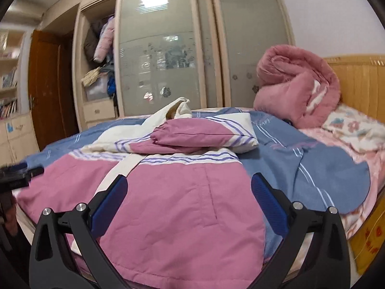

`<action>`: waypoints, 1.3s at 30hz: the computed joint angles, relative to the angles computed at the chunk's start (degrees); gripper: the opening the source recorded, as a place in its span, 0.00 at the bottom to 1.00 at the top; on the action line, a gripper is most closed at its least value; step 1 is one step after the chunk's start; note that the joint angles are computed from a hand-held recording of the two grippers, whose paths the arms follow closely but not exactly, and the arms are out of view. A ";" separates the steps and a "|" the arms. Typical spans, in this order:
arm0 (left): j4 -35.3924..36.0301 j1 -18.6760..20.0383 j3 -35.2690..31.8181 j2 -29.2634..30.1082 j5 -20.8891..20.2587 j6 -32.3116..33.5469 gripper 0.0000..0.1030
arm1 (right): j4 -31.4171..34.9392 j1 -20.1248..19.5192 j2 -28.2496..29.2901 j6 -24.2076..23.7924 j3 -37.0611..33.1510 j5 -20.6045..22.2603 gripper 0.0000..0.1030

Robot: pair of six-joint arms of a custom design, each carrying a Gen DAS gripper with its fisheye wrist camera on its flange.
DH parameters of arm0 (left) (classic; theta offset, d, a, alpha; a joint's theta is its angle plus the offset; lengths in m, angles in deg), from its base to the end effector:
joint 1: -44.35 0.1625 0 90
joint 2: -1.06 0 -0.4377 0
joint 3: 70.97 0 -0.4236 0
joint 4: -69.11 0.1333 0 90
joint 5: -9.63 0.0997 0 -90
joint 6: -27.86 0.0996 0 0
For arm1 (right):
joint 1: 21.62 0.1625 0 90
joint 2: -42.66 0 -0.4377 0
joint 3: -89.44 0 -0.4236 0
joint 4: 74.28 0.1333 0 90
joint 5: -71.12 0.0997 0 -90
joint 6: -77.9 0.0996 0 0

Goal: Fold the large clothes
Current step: 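Release the sleeve onto the chest and withdraw the right tool, then move the left tool toward the jacket hem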

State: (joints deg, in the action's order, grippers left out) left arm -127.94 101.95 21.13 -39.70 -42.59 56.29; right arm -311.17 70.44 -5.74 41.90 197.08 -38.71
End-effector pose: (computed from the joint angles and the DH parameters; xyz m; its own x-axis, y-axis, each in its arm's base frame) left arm -0.2203 -0.7098 0.1555 -0.6816 0.2231 -0.6969 0.7123 0.4201 -0.5622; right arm 0.1212 -0.6010 0.2216 -0.7695 0.2226 0.5985 -0.5609 0.2124 -0.8002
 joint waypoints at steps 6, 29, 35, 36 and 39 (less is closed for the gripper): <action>0.19 0.05 -0.23 0.40 0.40 0.13 0.98 | -0.18 -0.37 -0.58 1.11 0.51 1.14 0.99; 32.25 2.61 -7.08 -4.73 -15.08 -19.17 0.98 | 6.00 -0.87 -1.65 4.33 -0.26 -0.23 0.99; 51.63 3.85 -22.57 -0.12 -31.30 -27.57 0.98 | 8.25 -1.94 -3.39 7.06 0.89 1.88 0.99; 55.31 4.07 -26.64 1.78 -33.98 -29.47 0.98 | 8.72 -2.04 -3.60 7.41 1.00 2.05 0.99; 62.19 3.67 -37.55 7.86 -36.46 -31.08 0.98 | 9.27 -2.31 -4.17 7.99 1.48 3.14 0.99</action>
State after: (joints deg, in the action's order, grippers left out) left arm -65.75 105.61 -16.42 -31.84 -79.05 25.21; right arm -301.89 68.13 -9.91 49.89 198.55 -35.57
